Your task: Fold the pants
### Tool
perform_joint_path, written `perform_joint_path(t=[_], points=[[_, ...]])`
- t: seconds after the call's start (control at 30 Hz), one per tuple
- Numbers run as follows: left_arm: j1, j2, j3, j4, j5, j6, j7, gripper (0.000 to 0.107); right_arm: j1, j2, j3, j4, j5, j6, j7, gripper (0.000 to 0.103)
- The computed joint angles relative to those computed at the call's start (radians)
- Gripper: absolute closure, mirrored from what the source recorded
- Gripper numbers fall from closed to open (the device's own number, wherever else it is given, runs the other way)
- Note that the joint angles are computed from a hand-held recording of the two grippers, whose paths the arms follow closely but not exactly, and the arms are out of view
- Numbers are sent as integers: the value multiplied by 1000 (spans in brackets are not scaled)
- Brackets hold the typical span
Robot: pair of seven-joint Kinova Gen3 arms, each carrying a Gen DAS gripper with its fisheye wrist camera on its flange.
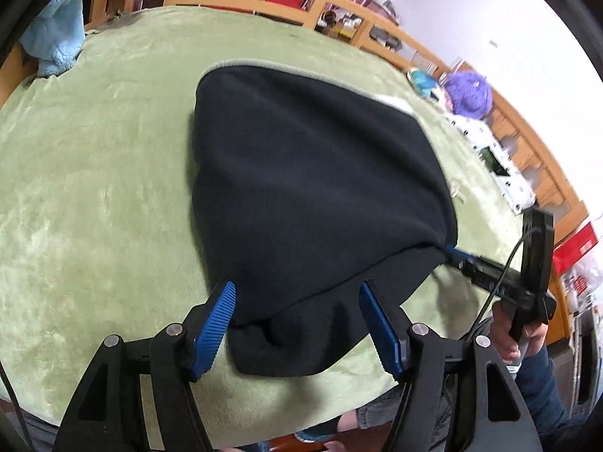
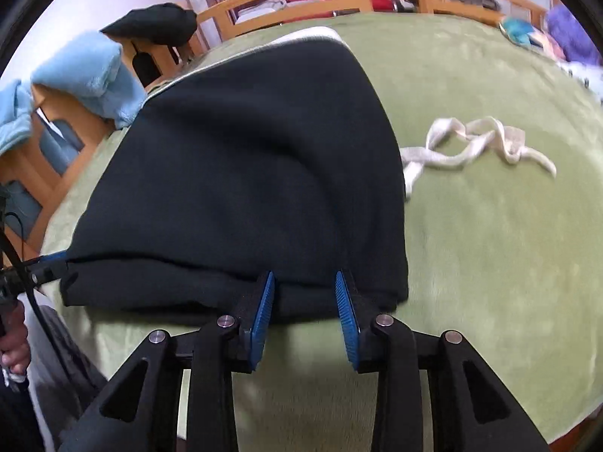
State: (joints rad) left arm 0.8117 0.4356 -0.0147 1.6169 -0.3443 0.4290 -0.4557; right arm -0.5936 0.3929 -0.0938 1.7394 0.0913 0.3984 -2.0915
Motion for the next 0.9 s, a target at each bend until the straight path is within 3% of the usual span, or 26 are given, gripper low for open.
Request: perform_joint_path(t=[0.07, 0.2, 0.27, 0.33, 0.47, 0.53, 0.6, 0.67, 0.73, 0.77, 0.83, 0.9], points=[[20, -11, -29, -3, -14, 0, 12, 42, 36, -23, -34, -23, -16, 52, 54, 72], [17, -2, -75, -50, 24, 4, -39, 41, 41, -79, -28, -54, 15, 18, 104, 72], [41, 25, -138, -97, 60, 12, -83, 41, 40, -74, -17, -90, 33, -12, 118, 63], [28, 66, -152, -174, 62, 64, -94, 41, 54, -29, -23, -170, 41, -17, 140, 60], [-73, 168, -72, -359, 19, 163, -91, 41, 105, 127, -48, -354, -17, -24, 253, 60], [-126, 227, 0, -452, -47, 203, -86, 41, 129, 196, -78, -440, -40, 18, 312, 60], [-177, 293, 77, -544, -89, 261, -127, 41, 111, 268, -53, -519, -34, 60, 356, 61], [-209, 363, 119, -637, -82, 318, -197, 41, 78, 319, 2, -558, -12, 63, 359, 73], [-211, 405, 87, -702, -19, 349, -227, 41, 109, 340, -12, -566, -40, 44, 369, 83], [-210, 414, 62, -715, 22, 342, -247, 41, 149, 352, -42, -581, -78, 48, 371, 95], [-199, 438, 13, -760, 97, 357, -294, 41, 201, 378, -85, -616, -137, 78, 410, 98], [-167, 472, -58, -830, 157, 407, -334, 41, 190, 390, -67, -645, -148, 100, 412, 98]])
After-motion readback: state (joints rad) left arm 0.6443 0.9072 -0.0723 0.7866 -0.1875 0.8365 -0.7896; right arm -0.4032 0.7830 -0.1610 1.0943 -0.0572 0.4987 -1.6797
